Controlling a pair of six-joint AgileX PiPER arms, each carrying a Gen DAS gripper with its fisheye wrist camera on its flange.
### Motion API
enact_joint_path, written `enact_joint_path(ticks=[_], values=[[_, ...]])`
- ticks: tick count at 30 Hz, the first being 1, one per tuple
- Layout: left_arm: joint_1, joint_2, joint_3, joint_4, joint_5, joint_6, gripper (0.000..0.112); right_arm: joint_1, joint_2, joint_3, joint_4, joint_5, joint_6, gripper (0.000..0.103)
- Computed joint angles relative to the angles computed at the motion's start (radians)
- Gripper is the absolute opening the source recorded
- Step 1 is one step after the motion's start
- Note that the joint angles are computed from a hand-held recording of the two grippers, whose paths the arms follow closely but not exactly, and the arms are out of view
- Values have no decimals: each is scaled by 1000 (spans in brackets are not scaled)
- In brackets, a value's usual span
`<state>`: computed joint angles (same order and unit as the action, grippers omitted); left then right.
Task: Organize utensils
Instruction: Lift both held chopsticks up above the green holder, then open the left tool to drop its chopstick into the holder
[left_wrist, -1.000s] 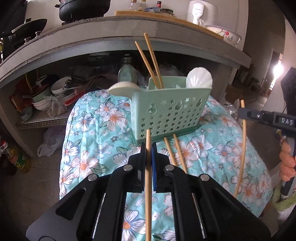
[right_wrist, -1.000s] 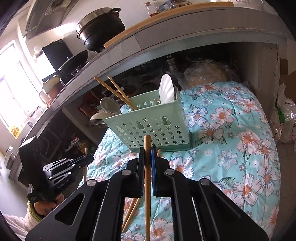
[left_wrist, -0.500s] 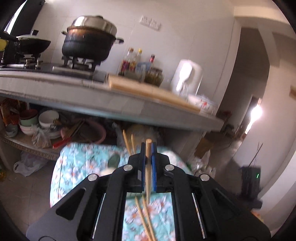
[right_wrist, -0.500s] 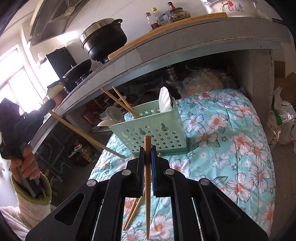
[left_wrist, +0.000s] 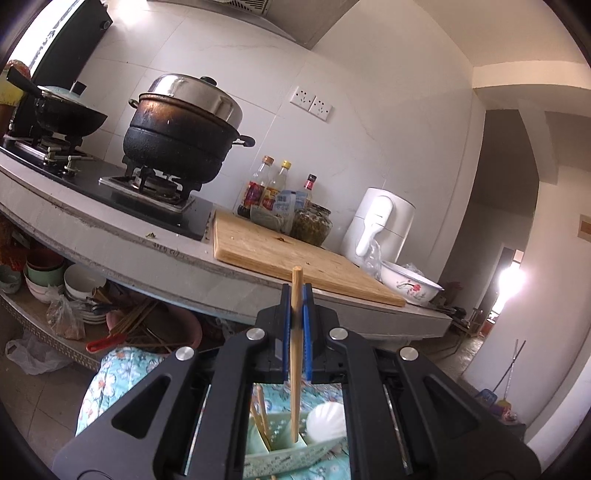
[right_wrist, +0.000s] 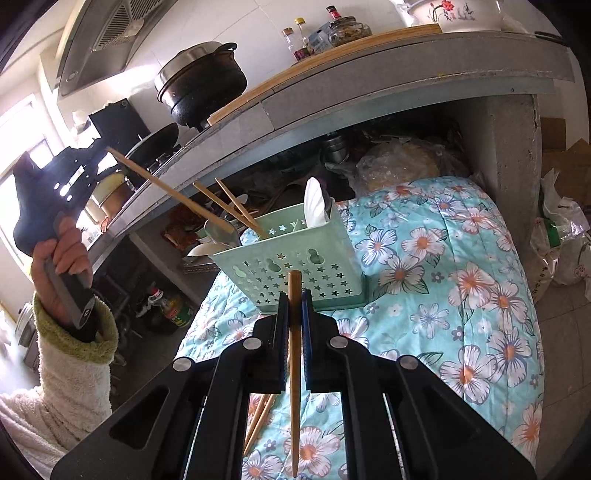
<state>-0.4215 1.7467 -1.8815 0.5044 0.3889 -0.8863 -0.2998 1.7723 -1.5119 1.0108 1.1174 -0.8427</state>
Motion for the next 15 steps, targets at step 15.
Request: enact_joint_path(ticks=[15], values=[[42,252,-120,-189,-42,160,5,34,84,-66,-21,3,45,7]])
